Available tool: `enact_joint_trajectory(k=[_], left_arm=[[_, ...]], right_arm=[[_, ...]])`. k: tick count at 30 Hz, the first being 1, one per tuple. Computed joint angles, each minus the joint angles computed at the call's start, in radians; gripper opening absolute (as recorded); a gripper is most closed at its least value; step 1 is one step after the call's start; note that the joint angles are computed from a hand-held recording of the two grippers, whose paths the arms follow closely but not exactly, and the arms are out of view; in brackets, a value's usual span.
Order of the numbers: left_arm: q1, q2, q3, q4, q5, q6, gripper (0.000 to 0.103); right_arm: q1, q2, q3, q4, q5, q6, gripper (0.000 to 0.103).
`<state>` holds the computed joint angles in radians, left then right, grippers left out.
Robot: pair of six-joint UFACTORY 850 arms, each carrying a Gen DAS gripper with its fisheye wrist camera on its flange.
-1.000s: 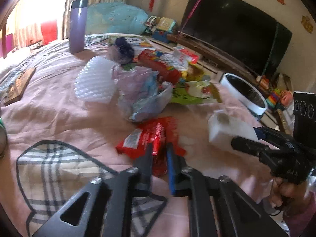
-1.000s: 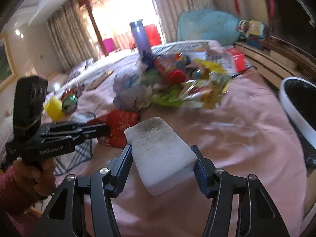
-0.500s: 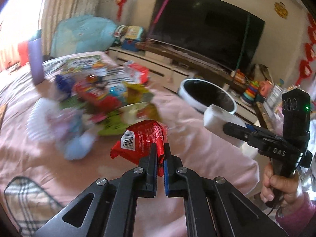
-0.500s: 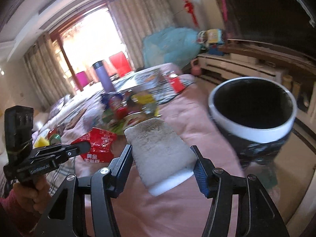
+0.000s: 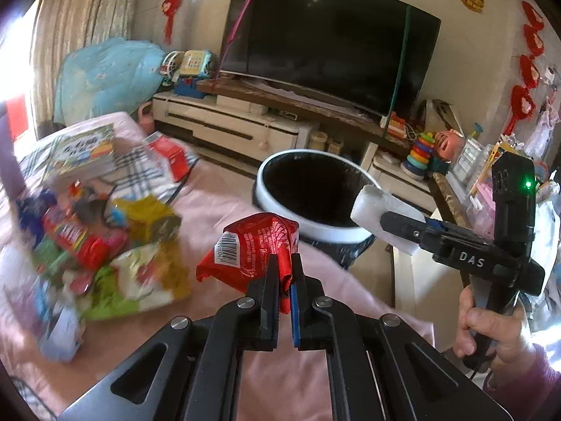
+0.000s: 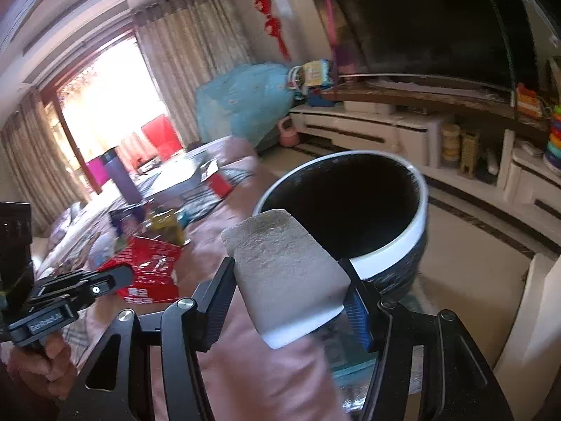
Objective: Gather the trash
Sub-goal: 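Carry both items over the trash bin and open both tools to drop them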
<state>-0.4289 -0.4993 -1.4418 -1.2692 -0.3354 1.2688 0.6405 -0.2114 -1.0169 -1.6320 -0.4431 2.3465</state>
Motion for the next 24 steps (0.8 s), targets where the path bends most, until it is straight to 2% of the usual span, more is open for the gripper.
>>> enact_joint_trajectory(k=[7,24], left_arm=[[-0.035,-0.123,-0.173,0.118,-0.011,-0.121,0.004],[-0.081,-0.454,-0.681,0.536,-0.144,-0.622,0.004]], right_arm=[[-0.066,0.008,0.003,0.005,0.0,-0.011,0.059],[-0.179,-0.059,-0.078,0.112,0.071,-0.206,0.06]])
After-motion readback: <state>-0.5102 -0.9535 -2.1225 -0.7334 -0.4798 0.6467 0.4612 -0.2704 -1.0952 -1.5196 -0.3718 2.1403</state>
